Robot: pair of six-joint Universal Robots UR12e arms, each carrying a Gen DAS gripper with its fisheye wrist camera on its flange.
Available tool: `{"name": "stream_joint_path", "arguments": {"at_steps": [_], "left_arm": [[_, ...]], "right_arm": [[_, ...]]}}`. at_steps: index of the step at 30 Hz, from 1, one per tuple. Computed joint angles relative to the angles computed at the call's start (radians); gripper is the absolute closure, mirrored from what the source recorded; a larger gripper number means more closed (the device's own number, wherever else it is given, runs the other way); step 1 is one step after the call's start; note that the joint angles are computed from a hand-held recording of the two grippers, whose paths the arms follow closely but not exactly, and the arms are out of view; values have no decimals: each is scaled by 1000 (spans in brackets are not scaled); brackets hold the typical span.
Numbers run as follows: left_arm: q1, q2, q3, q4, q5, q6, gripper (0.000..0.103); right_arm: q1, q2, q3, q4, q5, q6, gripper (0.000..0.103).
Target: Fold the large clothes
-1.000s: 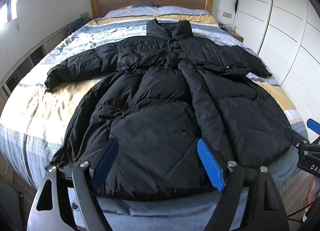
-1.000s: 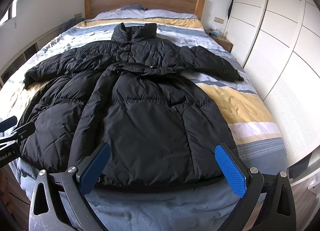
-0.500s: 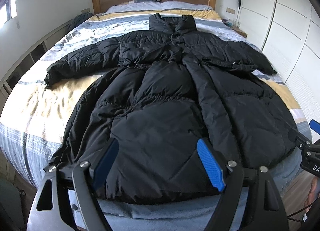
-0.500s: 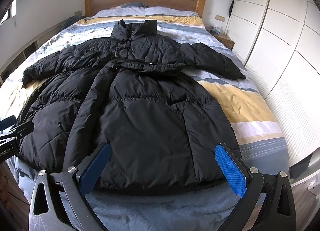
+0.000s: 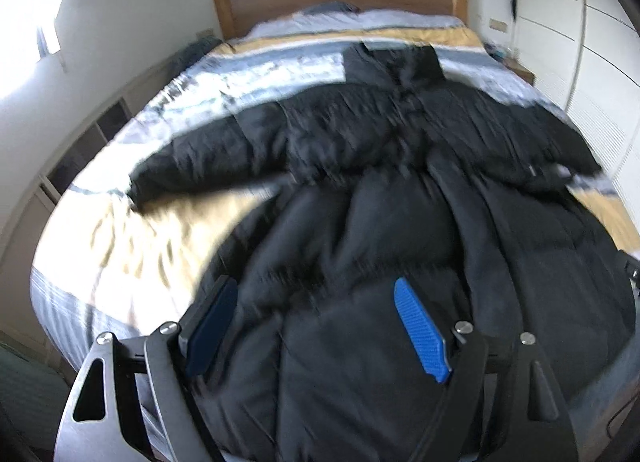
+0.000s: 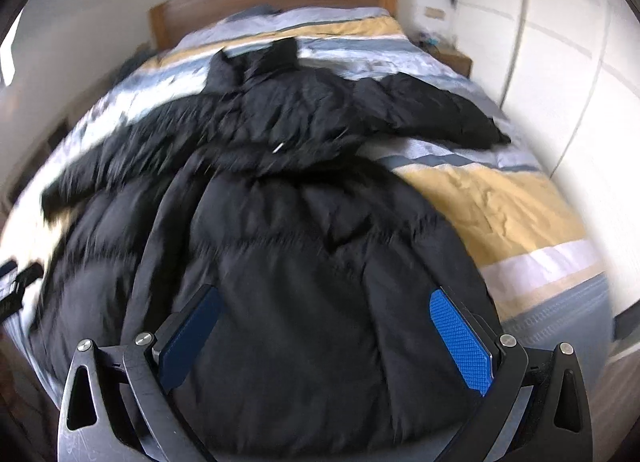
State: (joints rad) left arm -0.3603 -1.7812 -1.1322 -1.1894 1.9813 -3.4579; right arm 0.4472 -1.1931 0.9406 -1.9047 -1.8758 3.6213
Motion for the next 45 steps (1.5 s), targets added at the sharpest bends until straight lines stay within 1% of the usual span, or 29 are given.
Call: {"name": "stream_joint_path", "arguments": {"at_steps": [1,3,6,8,10,12,15,17,19,22,25,28,29,30,31,33,34,35,36,37,38,39,40,42,45], "left_arm": [[4,-13,23,5,17,7,23],[14,-41,73,21,57,25,23],[28,-94,163,52,132,72,23],[39,-124,211,68,170,100,23],[57,-158,272,68,190,122,23],[73,-187,321,61,187,131,23],[88,-224,378,36,186,129,23],[95,-241,393,33,177,115,23],[96,-246,387,29,163,101,23],[92,-251,353,21,114,68,23],[91,-254,319,10,46,11,23],[81,-262,292,10,17,-28,23],[79,-265,287,7,6,-35,23],[78,-269,287,2,-9,-39,23],[77,-269,284,3,-20,-40,23],[73,-272,279,11,-38,-25,23],[72,-275,279,13,-44,-15,23],[71,-275,278,14,-51,-7,23],[71,-274,276,16,-62,1,23],[71,-274,275,19,-69,8,23],[71,-273,273,21,-72,12,23],[72,-271,270,24,-79,16,23],[72,-269,267,27,-87,16,23],[76,-263,259,33,-111,19,23],[83,-250,247,31,-165,21,23]], "right_arm": [[-13,7,-10,-1,12,10,0],[-55,31,-40,-10,55,31,0],[-120,64,-62,-70,133,46,0],[-149,91,-92,-73,153,50,0],[-191,129,-138,-56,206,92,0],[-227,152,-156,-73,261,153,0],[-266,179,-169,-110,281,234,0],[-295,197,-173,-138,306,292,0],[-322,205,-160,-173,341,351,0],[-352,211,-133,-226,375,428,1],[-376,212,-112,-268,392,463,5],[-399,217,-91,-314,425,519,13],[-405,219,-86,-325,436,530,19],[-410,222,-83,-337,445,537,22],[-414,223,-77,-353,453,546,23],[-423,226,-62,-402,466,576,28],[-428,228,-53,-439,473,600,29],[-430,230,-47,-465,475,622,34],[-433,230,-39,-488,476,644,43],[-438,227,-25,-512,482,661,49],[-440,226,-18,-535,488,677,63],[-440,227,-14,-555,494,684,74],[-440,229,-15,-568,494,679,77],[-432,227,-20,-572,474,646,88],[-419,233,-48,-586,454,604,92]]}}
